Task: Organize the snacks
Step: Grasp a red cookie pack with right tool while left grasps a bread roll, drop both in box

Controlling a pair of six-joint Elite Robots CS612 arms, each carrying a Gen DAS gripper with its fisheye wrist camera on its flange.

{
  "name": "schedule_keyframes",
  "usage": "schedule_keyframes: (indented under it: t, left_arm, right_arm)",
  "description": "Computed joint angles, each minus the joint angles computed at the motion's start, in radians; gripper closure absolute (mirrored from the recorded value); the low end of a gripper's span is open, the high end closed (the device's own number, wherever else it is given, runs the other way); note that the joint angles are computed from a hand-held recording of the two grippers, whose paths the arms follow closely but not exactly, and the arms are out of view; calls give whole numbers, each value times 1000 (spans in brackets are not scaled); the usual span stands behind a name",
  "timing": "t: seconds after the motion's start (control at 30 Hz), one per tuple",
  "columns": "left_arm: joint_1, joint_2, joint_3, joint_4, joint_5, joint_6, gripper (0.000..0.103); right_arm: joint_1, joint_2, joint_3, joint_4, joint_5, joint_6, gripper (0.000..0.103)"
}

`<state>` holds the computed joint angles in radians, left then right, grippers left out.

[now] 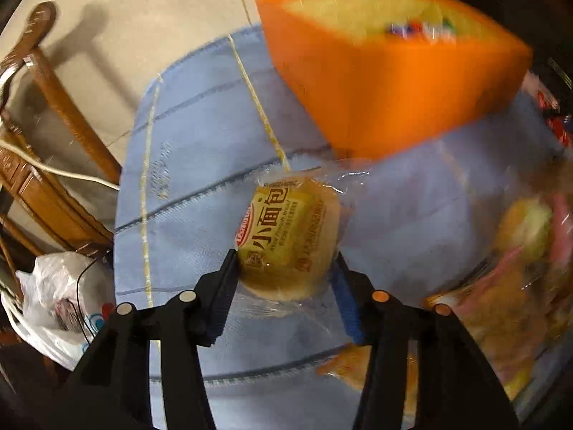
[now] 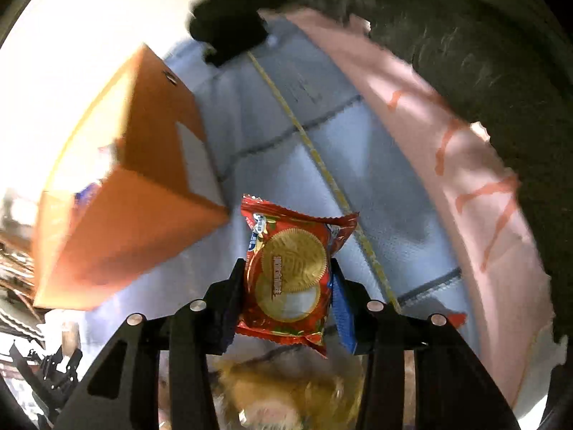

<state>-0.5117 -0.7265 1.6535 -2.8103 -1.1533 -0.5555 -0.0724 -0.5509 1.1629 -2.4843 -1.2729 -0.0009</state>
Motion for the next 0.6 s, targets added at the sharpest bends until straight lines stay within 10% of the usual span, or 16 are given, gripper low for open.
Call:
schedule_keyframes:
  t: [0.23, 0.43, 0.6]
  left_arm:
    - [11, -76, -6, -144, 69, -75, 54]
    - [5, -48, -131, -203, 102, -62, 54]
    - [0, -2, -236, -141, 106, 27, 54]
  right_arm:
    - [4, -86, 72, -191, 146, -70, 58]
    - [24, -87, -4, -143, 355, -112, 58]
    - [57, -61, -90, -135, 326, -151, 58]
